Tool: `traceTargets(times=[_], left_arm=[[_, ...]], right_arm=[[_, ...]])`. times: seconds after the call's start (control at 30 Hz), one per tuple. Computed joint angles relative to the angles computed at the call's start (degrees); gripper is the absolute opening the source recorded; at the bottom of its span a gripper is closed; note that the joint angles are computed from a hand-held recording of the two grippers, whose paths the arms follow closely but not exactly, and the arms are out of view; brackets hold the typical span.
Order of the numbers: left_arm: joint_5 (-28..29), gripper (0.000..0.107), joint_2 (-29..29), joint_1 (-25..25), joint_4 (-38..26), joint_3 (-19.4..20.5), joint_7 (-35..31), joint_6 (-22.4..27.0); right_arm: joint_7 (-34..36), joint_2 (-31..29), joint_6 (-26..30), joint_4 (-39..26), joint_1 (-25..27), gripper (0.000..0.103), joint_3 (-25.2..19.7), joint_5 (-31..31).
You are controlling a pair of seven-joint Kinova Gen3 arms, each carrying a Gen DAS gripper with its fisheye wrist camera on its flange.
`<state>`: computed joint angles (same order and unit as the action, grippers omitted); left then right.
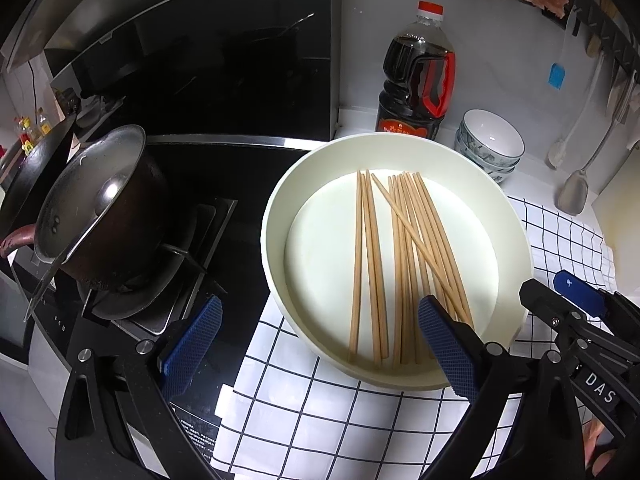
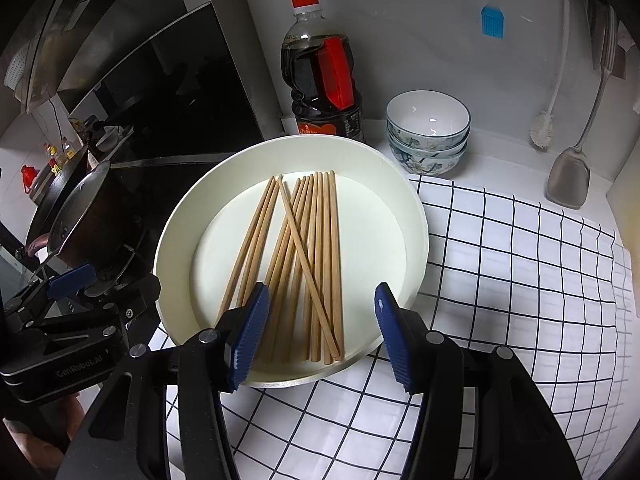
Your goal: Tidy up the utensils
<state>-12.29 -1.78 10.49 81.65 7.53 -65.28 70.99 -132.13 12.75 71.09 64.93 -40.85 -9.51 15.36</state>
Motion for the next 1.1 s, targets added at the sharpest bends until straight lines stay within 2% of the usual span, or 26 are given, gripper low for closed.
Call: traceTargets(times=[0.6,1.1], left_arm=[[-3.2,0.097,0.6,1.0,-1.0,0.7,2.2,2.4],[-3.3,0.097,0.2,1.4,-0.9,0.8,3.1,2.7]], right_arm=[[0.3,-0.3,0.5,0.0,0.1,0.055,-0.2,-0.5],[0.1,-0.3,0.8,0.3,-0.1,0.055,-0.3,-0.5]])
